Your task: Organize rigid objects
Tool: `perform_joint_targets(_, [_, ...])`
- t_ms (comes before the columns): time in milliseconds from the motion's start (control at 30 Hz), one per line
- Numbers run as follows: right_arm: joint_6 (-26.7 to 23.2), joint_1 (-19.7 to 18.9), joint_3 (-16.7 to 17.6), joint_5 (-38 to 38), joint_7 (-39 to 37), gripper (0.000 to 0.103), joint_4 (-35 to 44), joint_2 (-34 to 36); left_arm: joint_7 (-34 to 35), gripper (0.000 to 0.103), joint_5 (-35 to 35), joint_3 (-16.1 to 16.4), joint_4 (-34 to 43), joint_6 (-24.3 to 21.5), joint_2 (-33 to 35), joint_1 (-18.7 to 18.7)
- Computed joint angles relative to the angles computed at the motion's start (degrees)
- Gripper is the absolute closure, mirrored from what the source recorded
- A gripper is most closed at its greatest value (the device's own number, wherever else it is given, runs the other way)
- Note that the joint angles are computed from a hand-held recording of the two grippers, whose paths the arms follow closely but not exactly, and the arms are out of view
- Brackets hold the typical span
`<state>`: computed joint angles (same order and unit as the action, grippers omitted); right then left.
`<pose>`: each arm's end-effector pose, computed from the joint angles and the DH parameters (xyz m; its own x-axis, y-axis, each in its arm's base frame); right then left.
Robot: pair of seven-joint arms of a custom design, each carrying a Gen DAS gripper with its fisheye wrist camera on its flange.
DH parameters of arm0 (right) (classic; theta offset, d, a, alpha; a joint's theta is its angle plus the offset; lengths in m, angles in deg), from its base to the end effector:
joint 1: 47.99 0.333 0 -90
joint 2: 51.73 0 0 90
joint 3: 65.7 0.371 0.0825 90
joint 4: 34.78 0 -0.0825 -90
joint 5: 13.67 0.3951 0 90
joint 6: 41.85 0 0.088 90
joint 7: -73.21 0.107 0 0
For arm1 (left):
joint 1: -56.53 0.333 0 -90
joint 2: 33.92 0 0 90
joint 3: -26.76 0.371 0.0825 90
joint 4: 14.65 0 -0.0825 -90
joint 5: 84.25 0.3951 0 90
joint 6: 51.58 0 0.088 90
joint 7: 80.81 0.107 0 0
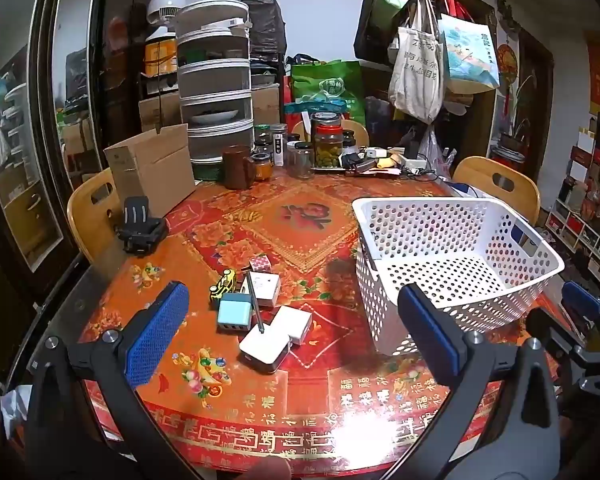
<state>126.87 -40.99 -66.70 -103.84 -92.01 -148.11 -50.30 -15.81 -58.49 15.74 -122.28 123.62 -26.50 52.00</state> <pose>0.5858 0.1274 0.5599 -0.1767 -0.9729 -0.1495 -0.3838 0.2079 -0.8997 0.6242 -0.2009 0.6160 -0.2415 -0.9704 -0.0035 -0.4737 0.1210 -0.8723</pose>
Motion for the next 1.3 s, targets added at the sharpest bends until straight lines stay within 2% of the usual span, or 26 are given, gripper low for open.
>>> perform_joint_targets(100, [-0.1,0.1,0.0,-2.2,2.2,0.000,0.3,0.1,-0.2,0.000,-0.1,0.0,-0.3,0.1,-0.2,0.1])
perform_joint_targets(133, [-0.2,0.1,0.0,-1.9,1.9,0.000,0.3,0.1,2.7,0.000,-4.2,-1.9,-0.5,-0.2,-0.1,1.7])
perform_joint_targets(167, [-0.3,0.1,0.1,-2.5,2.3,0.000,0.3,0.1,2.9,0.000,-4.2,-1.8,0.3,-1.8,0.3,1.3])
perform_joint_targets(233, [-0.3,0.1,0.1,-2.4,2.2,0.000,0.3,0.1,3.6,0.000,-5.1,-1.8,0.2,-1.3,0.3,1.4])
perform_joint_targets(367, [-0.3,0.1,0.1,-2.3,2.2,0.000,0.3,0.0,0.6,0.000,-2.3,0.1,-0.6,0.3,-0.1,0.2])
perform_joint_targets(433, [-0.3,0.1,0.1,-2.0,1.9,0.000,0.2,0.0,-1.0,0.000,-0.5,0.7,-0.3,-0.4,-0.3,-0.4])
perform_joint_targets(700, [-0.2,0.1,0.1,-1.9,1.8,0.000,0.2,0.0,1.0,0.000,-2.0,-0.5,-0.1,-1.1,-0.1,0.2])
perform_joint_targets(1300, [-0.1,0.1,0.0,-1.7,1.5,0.000,0.2,0.0,2.3,0.000,-3.9,-0.9,-0.1,-1.0,0.0,0.4])
